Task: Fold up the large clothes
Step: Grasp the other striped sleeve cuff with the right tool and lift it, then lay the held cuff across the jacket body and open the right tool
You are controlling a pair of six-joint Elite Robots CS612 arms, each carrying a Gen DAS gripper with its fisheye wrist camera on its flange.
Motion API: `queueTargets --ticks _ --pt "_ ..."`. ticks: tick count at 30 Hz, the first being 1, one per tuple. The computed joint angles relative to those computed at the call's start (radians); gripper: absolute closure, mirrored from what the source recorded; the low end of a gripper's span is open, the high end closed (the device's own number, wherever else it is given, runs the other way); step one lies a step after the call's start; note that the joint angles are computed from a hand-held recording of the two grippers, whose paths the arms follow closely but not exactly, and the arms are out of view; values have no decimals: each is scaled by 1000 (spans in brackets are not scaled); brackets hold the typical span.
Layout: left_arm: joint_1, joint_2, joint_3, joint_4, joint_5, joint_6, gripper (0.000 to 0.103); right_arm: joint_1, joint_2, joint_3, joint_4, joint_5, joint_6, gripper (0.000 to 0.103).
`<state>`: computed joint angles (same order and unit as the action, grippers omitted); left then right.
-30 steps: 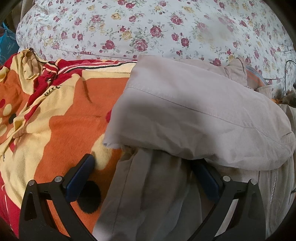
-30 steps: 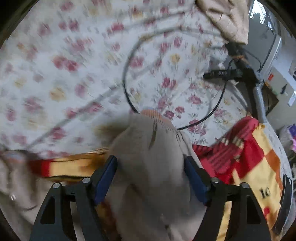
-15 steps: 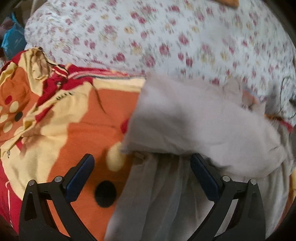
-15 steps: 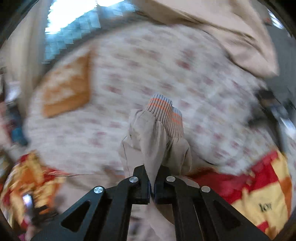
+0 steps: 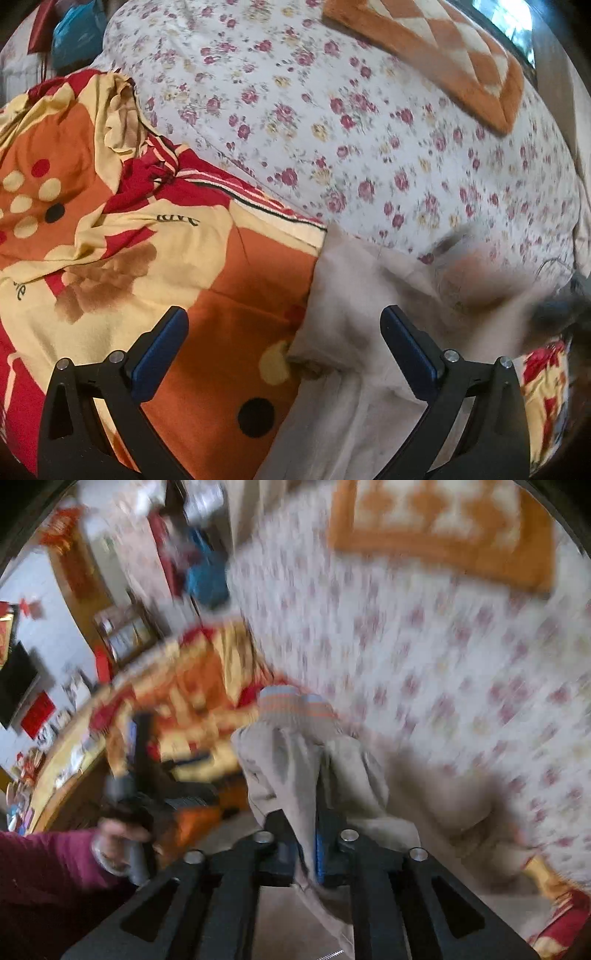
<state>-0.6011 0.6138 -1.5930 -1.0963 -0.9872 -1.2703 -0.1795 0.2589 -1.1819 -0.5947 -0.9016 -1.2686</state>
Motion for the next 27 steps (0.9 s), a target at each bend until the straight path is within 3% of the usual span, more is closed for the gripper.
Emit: queueTargets --ticks 1,2,5,8,10,11,13,16,18,20,22,27 --pt "2 2 -2 -9 -4 1 0 11 17 -10 -44 -40 45 60" --pt "3 4 -2 -17 -8 4 0 18 38 -22 -99 -74 112 52" --pt "4 8 5 -59 -28 29 0 -1 51 -31 -146 -74 206 51" --pt "2 3 21 -74 -40 62 0 -61 63 -68 -188 -6 264 48" --pt "0 0 33 -78 -50 77 0 -97 83 -102 -278 1 322 35" --pt "-1 -1 39 -81 -57 86 0 -111 94 -113 -340 -15 363 33" --pt "-2 -8 62 -74 -72 107 0 -135 128 -143 -506 -121 493 33" --pt "-3 -25 104 -44 -75 132 0 -158 122 -90 -549 -228 671 37" --pt "-1 -33 128 -21 -83 139 0 -175 102 -29 -486 -182 731 48" --pt "2 -34 140 -11 -94 137 0 -174 98 5 -463 -146 732 48" --pt "6 -36 151 -7 -117 131 0 -153 100 40 -484 -180 715 48" --pt "4 -38 143 5 -103 116 0 -70 118 142 -676 -488 806 50"
